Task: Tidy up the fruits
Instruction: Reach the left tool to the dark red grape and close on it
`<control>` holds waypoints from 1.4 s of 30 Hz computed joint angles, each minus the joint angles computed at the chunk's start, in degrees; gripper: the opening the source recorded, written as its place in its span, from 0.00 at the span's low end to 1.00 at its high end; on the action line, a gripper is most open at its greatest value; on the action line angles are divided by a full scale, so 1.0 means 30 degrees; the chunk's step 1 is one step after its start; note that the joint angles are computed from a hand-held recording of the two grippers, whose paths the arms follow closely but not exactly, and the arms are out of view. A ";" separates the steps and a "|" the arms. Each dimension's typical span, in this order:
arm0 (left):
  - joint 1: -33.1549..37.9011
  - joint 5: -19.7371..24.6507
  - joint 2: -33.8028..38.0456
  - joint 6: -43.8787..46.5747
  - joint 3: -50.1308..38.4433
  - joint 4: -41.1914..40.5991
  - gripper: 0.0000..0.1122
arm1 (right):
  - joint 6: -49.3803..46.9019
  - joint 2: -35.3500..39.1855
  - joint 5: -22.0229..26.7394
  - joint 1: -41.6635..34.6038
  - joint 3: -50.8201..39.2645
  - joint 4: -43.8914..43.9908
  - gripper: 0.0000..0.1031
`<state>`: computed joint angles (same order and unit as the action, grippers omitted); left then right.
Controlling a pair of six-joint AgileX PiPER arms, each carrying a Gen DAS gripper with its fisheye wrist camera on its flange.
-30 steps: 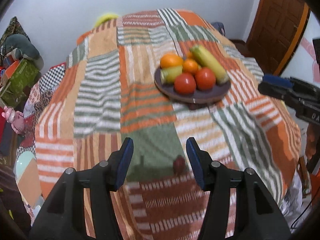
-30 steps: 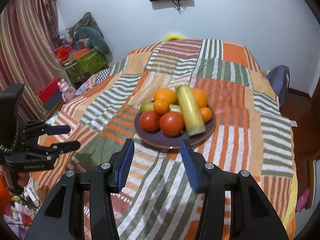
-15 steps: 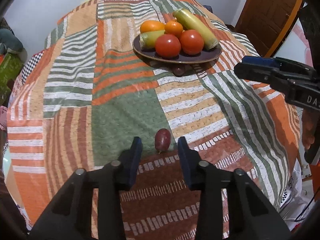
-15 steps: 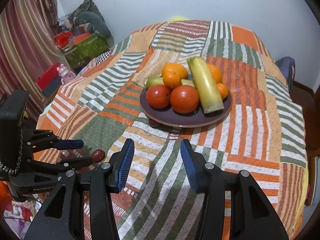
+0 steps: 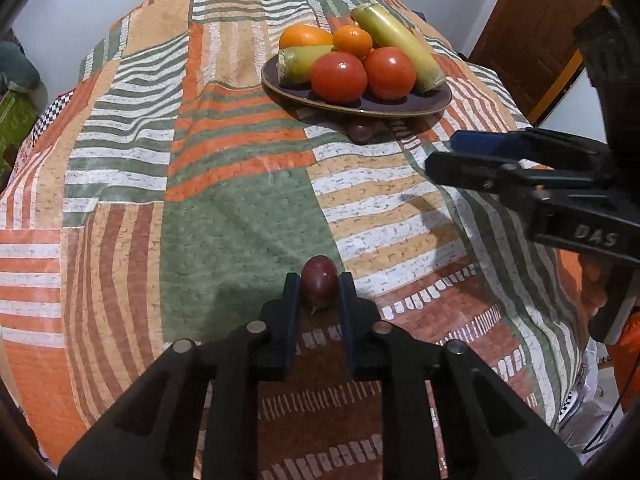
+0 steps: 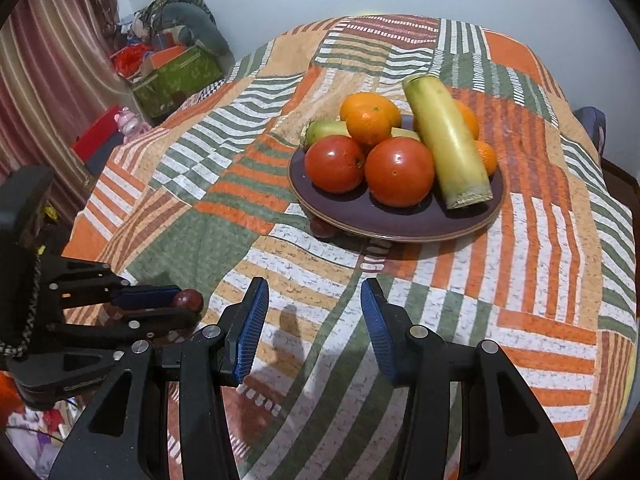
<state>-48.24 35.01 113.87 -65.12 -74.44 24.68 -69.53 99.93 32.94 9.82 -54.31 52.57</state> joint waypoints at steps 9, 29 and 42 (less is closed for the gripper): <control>0.0585 -0.0357 -0.1792 -0.2762 0.1910 0.2490 0.16 | 0.0877 0.1691 -0.1009 0.1158 -0.1339 0.0065 0.41; 0.1405 -0.1629 -0.2496 -0.4984 0.2991 0.4927 0.16 | 0.3836 0.3418 -0.3053 0.2318 -0.2650 -0.1421 0.21; 0.0982 -0.0830 -0.2653 -0.5389 0.2652 0.5670 0.16 | 0.2071 0.2284 -0.2399 0.1724 -0.1476 -0.0555 0.19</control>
<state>-45.29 32.52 105.91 -81.28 -66.48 41.69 -63.32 106.78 25.74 14.99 -58.74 50.90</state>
